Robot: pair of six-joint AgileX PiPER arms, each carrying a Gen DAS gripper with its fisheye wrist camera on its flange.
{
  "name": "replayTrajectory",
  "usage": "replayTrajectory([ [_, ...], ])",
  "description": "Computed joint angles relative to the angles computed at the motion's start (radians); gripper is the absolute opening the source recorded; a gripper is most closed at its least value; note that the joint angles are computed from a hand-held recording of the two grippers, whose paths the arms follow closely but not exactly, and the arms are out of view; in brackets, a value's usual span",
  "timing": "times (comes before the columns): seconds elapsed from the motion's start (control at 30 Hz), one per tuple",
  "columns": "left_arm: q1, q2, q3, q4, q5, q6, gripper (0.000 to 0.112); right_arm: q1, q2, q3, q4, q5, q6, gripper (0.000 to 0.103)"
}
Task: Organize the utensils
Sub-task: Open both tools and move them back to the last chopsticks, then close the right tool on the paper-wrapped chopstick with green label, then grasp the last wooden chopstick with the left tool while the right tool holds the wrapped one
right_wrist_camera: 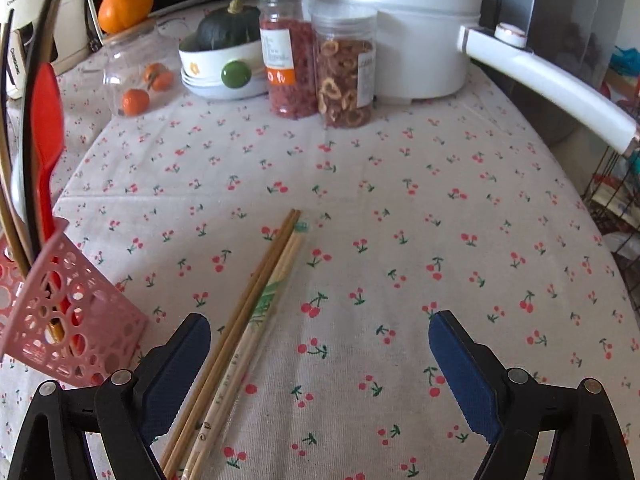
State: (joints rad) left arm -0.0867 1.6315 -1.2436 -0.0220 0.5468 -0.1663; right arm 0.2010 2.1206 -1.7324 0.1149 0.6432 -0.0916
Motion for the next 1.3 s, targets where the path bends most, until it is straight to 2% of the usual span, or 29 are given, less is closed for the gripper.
replayTrajectory([
  [0.33, 0.003, -0.003, -0.002, -0.009, 0.009, 0.016, 0.084, 0.033, 0.149, -0.172, -0.106, 0.107, 0.081, 0.092],
  [0.6, -0.001, -0.023, 0.012, 0.000, 0.009, 0.026, 0.084, 0.032, 0.196, -0.240, -0.129, 0.159, 0.104, 0.092],
  [0.7, -0.007, -0.028, 0.014, 0.010, 0.008, 0.022, 0.084, 0.035, 0.228, -0.293, -0.158, 0.220, 0.126, 0.092],
  [0.73, -0.010, -0.030, 0.016, 0.015, 0.006, 0.019, 0.084, 0.032, 0.222, -0.279, -0.151, 0.207, 0.134, 0.092],
  [0.8, -0.018, -0.037, 0.020, 0.026, 0.000, 0.012, 0.084, 0.032, 0.234, -0.308, -0.149, 0.239, 0.140, 0.091],
  [0.83, -0.022, -0.042, 0.022, 0.031, -0.002, 0.010, 0.084, 0.032, 0.236, -0.315, -0.141, 0.249, 0.135, 0.088],
  [0.93, -0.043, -0.059, 0.027, 0.047, -0.001, 0.006, 0.084, 0.031, 0.228, -0.322, -0.116, 0.263, 0.108, 0.060],
  [1.0, -0.067, -0.073, 0.030, 0.074, 0.007, -0.015, 0.084, 0.025, 0.227, -0.337, -0.096, 0.295, 0.088, 0.026],
  [1.07, -0.090, -0.087, 0.032, 0.079, 0.018, -0.021, 0.084, 0.011, 0.231, -0.358, -0.072, 0.340, 0.072, 0.010],
  [1.13, -0.116, -0.096, 0.029, 0.069, 0.039, -0.022, 0.084, -0.010, 0.227, -0.362, -0.048, 0.374, 0.067, 0.004],
  [1.23, -0.159, -0.102, 0.026, 0.009, 0.056, -0.008, 0.084, -0.045, 0.196, -0.328, -0.031, 0.388, 0.062, 0.003],
  [1.3, -0.209, -0.079, 0.002, 0.024, 0.077, -0.028, 0.084, -0.070, 0.161, -0.286, -0.019, 0.377, 0.043, 0.003],
])
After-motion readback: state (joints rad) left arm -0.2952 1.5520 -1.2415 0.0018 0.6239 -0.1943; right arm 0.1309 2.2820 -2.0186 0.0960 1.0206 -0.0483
